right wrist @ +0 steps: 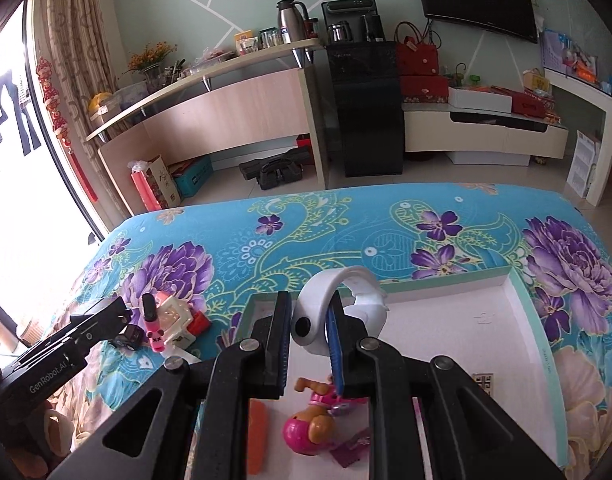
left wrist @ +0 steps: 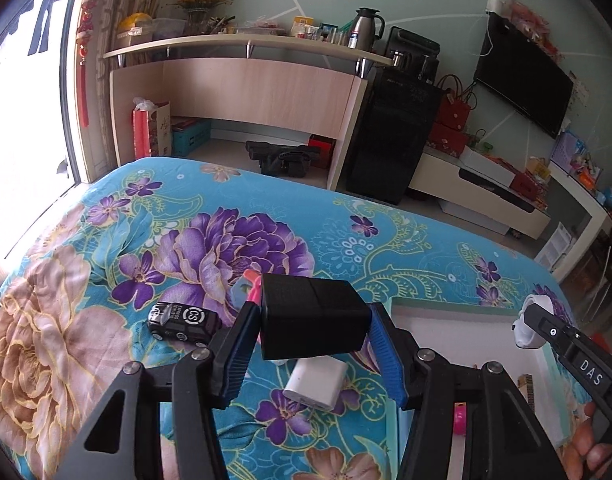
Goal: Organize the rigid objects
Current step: 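Carry the black charger and white earbud case into the tray and release both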
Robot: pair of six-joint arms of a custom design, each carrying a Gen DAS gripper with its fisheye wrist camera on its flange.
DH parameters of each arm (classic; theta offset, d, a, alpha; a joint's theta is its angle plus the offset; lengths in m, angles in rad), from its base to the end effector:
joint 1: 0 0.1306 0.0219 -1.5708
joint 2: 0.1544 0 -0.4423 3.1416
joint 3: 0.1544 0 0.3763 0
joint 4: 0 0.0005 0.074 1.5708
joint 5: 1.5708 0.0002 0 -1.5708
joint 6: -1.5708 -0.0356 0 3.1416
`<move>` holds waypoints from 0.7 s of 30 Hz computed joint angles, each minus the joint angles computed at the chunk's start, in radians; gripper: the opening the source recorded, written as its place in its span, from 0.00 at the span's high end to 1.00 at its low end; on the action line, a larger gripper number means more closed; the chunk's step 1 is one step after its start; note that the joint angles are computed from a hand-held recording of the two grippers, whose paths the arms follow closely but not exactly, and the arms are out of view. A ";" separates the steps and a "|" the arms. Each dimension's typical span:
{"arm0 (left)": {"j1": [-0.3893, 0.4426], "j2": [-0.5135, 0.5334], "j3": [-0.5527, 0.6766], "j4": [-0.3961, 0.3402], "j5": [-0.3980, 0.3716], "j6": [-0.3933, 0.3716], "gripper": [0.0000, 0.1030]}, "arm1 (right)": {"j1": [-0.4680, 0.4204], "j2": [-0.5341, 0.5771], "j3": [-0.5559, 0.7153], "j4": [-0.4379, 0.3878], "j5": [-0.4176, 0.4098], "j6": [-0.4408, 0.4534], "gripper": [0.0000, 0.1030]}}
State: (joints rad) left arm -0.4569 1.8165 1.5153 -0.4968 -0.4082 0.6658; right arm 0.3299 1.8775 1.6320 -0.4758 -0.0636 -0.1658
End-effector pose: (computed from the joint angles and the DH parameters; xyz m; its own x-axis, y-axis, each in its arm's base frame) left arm 0.5695 -0.2648 0.3498 -0.6018 -0.3359 -0.7246 -0.2740 0.9390 -0.2077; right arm 0.6294 0.2174 0.3628 -0.6770 -0.0577 -0.7337 -0.2603 0.9513 0.1653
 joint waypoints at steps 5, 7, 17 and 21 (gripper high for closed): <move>-0.041 0.063 0.093 -0.006 0.021 -0.084 0.43 | -0.048 -0.018 -0.026 0.006 0.008 -0.028 0.83; -0.057 0.086 0.125 -0.014 0.019 -0.114 0.43 | -0.062 -0.022 -0.032 0.007 0.009 -0.035 0.83; -0.072 0.192 0.230 -0.055 0.051 -0.169 0.43 | -0.097 0.031 -0.002 -0.060 -0.025 -0.077 0.83; -0.070 0.216 0.248 -0.058 0.064 -0.160 0.43 | -0.102 0.047 0.007 -0.078 -0.031 -0.093 0.83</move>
